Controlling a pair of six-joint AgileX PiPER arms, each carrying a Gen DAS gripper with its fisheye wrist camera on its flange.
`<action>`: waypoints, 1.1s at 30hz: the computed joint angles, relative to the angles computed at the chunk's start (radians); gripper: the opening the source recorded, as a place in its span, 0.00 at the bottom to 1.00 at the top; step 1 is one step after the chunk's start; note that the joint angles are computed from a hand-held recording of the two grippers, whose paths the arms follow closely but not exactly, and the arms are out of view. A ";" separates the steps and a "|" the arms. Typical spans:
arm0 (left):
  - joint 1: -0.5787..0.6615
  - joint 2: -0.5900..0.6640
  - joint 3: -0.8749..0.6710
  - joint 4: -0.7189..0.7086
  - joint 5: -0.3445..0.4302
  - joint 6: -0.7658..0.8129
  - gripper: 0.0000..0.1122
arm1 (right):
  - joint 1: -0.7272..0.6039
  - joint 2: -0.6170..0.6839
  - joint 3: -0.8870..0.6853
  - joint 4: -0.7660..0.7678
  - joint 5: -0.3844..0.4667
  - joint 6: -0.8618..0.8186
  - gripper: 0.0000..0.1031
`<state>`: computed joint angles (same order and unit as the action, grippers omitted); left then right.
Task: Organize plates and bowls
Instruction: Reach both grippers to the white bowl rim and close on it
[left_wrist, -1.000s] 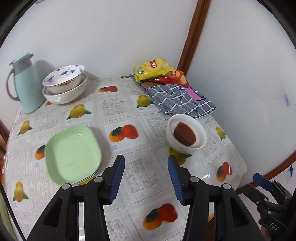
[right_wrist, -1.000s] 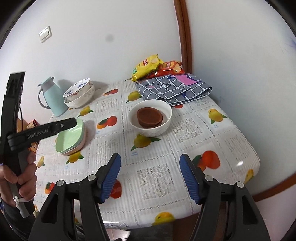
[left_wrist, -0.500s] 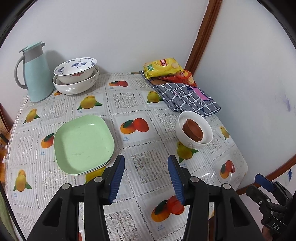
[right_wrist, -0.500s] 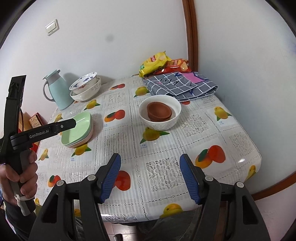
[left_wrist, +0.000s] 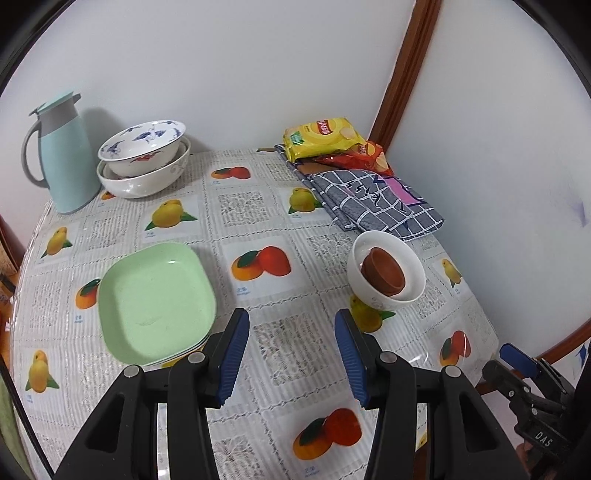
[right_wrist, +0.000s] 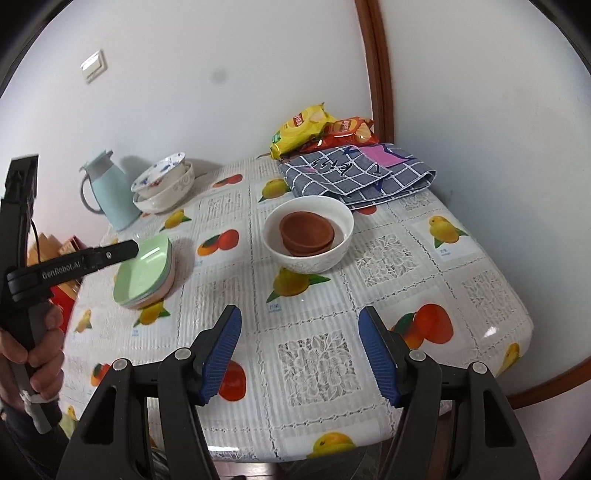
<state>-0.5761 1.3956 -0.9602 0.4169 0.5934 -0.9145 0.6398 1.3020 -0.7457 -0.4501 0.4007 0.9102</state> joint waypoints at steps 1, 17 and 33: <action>-0.009 0.015 -0.012 0.015 0.002 -0.013 0.41 | -0.028 0.002 0.001 0.050 -0.016 -0.062 0.63; 0.032 0.318 -0.259 -0.178 -0.036 0.189 0.41 | -0.279 0.265 -0.216 0.355 -0.027 -0.537 0.63; 0.090 0.627 -0.617 -0.411 0.098 0.442 0.41 | -0.364 0.606 -0.540 0.562 0.049 -0.801 0.49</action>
<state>-0.4857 2.0229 -1.5768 0.0062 0.6911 -0.4729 0.2761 1.9076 -1.2861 0.1115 0.4498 0.1087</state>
